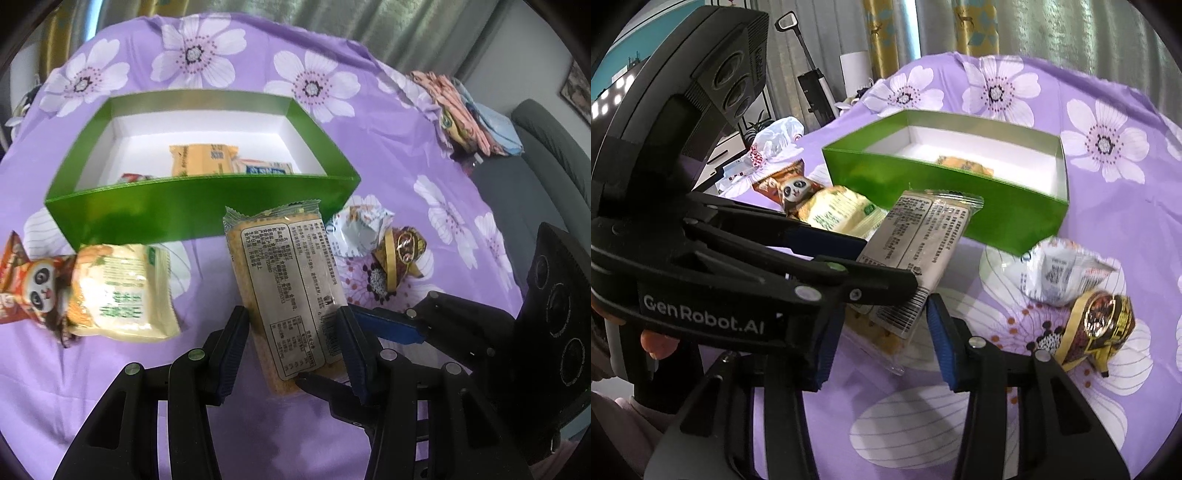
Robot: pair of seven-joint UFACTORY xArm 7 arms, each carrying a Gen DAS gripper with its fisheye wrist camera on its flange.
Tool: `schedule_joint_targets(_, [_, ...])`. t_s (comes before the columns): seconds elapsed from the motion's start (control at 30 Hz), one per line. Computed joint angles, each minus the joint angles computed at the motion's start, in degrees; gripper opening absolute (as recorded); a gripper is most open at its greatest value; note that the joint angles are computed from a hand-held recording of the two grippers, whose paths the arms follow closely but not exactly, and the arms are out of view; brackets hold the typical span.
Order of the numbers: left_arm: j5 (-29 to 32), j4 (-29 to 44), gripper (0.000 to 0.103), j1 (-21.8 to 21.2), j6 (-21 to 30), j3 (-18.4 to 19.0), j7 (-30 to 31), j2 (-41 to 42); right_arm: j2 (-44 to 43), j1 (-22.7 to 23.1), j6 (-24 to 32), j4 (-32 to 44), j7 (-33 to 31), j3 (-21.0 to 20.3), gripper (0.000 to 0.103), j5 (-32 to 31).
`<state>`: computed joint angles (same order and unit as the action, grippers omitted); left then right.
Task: Organize snacks
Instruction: 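Lift the clear cracker pack over the green box and release it inside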
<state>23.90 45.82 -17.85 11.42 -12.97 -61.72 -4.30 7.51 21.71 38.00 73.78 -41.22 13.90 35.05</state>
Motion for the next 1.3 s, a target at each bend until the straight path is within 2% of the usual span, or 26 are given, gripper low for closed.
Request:
schedule_joint_targets(0.17, [1.6,-0.6,0.049,1.4,0.0,-0.1,-1.2,-2.3,1.2,0.6,-1.0,2.6,0.4,0.5,0.047,-0.6])
schedule_joint_targets(0.4, [2.1,0.5,0.049,4.5,1.6,-0.5,0.9,-4.2,5.3,1.1,-2.9,8.7,0.8,1.5,0.047,-1.9])
schedule_joint_targets(0.6, [0.9,1.7,0.049,6.5,0.5,0.9,4.3,-4.6,11.8,1.6,-3.4,18.2,3.0,2.6,0.047,-5.3])
schedule_joint_targets(0.7, [2.3,3.0,0.049,8.1,1.2,0.8,4.8,-4.4,14.9,2.2,-3.6,22.5,4.1,2.9,0.047,-7.6])
schedule_joint_targets(0.83, [-0.1,4.4,0.049,8.5,0.7,2.6,8.4,-3.5,19.7,3.1,-3.1,29.2,5.8,3.3,0.047,-10.5])
schedule_joint_targets(1.0, [-4.5,5.8,0.049,9.1,0.0,4.9,13.8,-1.6,27.2,4.9,-0.3,39.9,8.7,3.2,0.047,-13.8])
schedule_joint_targets(1.13, [-7.8,7.2,0.049,9.3,0.5,6.1,16.8,0.8,34.1,6.9,4.1,49.8,11.7,2.4,0.047,-16.4])
schedule_joint_targets(1.3, [-8.9,8.6,0.049,9.2,1.3,7.3,17.1,3.7,41.3,9.4,9.0,60.0,16.0,0.8,0.049,-19.1])
